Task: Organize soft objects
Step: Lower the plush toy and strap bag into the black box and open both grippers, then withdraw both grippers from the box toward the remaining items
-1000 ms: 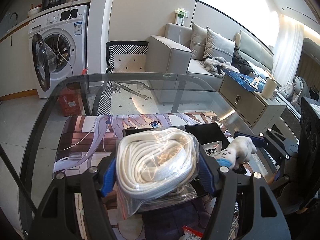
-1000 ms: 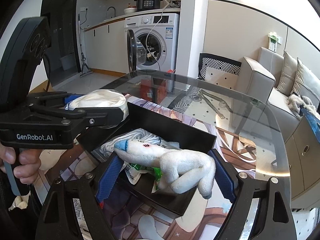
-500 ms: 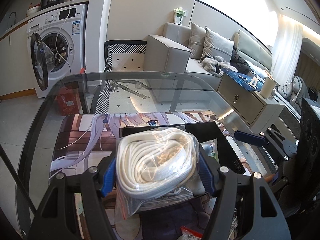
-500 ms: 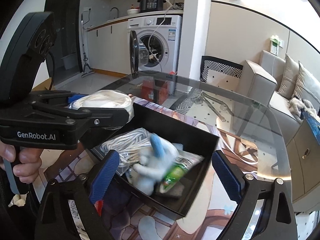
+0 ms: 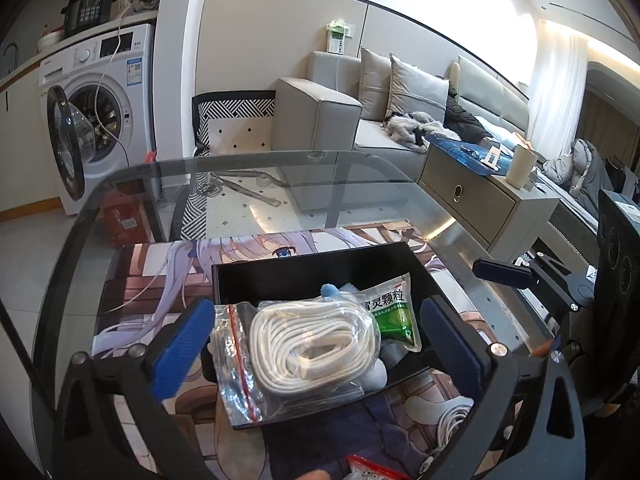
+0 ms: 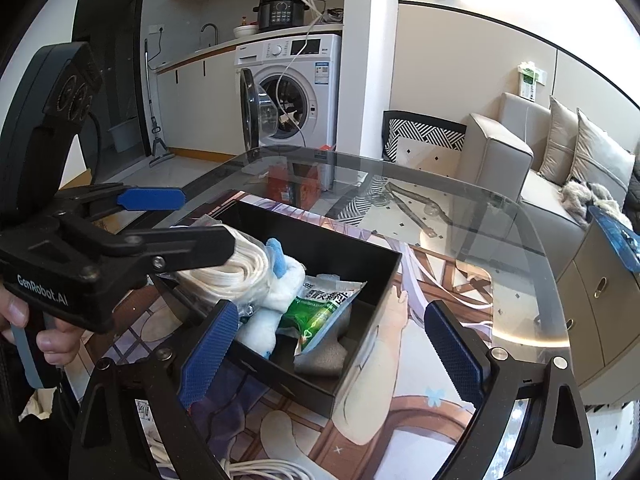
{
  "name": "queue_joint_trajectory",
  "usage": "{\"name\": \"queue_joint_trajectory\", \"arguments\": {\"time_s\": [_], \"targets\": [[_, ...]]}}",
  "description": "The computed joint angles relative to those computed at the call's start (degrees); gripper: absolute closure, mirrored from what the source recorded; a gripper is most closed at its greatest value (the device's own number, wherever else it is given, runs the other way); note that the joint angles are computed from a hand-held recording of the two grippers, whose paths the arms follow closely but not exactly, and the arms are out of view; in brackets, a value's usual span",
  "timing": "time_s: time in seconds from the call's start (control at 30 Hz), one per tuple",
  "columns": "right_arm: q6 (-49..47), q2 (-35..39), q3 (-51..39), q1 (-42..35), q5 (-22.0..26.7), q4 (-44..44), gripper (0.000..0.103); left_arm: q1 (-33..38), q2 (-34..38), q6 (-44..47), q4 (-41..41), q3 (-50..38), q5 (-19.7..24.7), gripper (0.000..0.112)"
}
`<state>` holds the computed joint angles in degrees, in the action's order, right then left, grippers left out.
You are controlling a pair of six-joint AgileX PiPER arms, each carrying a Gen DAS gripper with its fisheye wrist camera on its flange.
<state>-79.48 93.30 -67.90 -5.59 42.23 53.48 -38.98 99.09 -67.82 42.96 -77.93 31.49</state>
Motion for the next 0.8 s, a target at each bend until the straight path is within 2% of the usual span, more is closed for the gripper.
{"name": "queue_joint_trajectory", "arguments": {"time_s": [0.13,0.27,0.8], "targets": [[-0.9,-1.1,1.5,-1.2,0.3,1.0,0.007,-1.4,-1.0,-2.9,3.3,1.0,1.6,0.009],[-1.2,-2.0,2.4,-2.4,1.5,2.4,0.001,-2.7,-2.0,-5.8,6.1,2.4,3.2,0.009],[-6.7,-8.2,11.1,-7.8,5.7,5.3,0.001,-10.0,-5.8,-17.0,15.0,9.9,8.3,0.009]]}}
